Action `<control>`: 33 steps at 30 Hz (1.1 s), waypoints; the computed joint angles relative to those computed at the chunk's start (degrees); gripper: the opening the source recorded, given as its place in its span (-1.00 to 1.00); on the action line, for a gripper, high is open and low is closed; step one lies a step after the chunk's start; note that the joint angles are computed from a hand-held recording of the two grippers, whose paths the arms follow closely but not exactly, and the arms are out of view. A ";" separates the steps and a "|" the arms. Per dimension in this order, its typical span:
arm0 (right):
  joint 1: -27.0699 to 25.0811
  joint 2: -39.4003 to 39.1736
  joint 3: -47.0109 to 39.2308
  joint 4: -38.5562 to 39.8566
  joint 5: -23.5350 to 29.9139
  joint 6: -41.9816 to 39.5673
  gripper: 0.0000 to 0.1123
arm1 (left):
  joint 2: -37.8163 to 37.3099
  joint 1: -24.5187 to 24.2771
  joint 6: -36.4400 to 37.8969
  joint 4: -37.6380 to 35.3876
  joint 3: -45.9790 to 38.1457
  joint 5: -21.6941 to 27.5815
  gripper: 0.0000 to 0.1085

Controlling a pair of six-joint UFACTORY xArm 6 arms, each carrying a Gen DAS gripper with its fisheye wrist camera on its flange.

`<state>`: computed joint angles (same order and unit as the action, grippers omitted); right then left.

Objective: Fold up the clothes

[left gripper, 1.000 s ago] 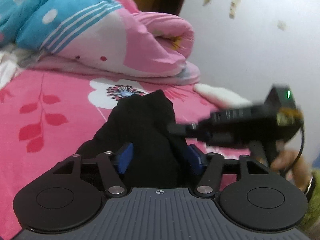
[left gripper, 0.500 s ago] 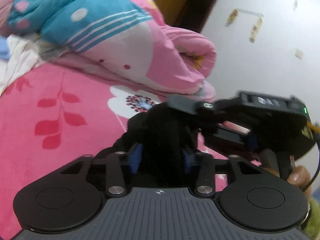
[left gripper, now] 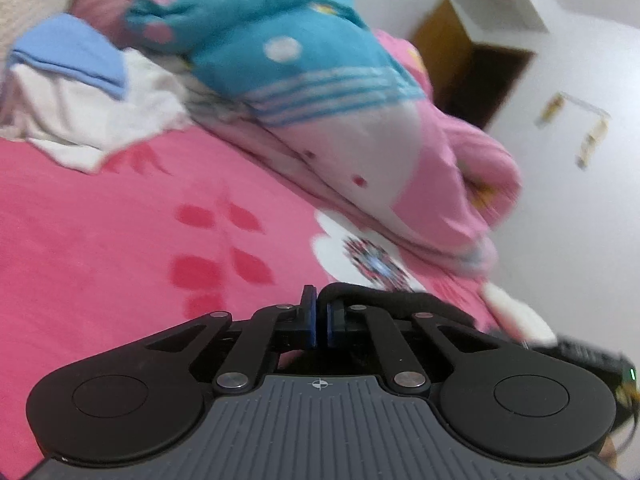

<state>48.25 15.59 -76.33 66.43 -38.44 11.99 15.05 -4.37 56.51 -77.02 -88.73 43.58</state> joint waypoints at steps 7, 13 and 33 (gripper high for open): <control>0.38 0.75 -2.88 7.21 0.98 -8.67 -0.88 | 4.38 1.15 -13.85 4.91 -5.01 -11.63 -0.95; 0.74 1.36 -4.95 11.66 1.21 -13.86 -0.88 | 6.26 -0.28 -34.25 28.43 -4.70 -22.45 -0.84; 2.05 6.00 -17.11 28.16 -2.55 -38.02 -0.85 | 6.42 2.19 -37.80 23.36 -7.22 -13.59 0.23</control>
<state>50.30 21.59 -93.45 94.59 -41.00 -26.02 21.47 -2.19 18.71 -53.66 -95.94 29.99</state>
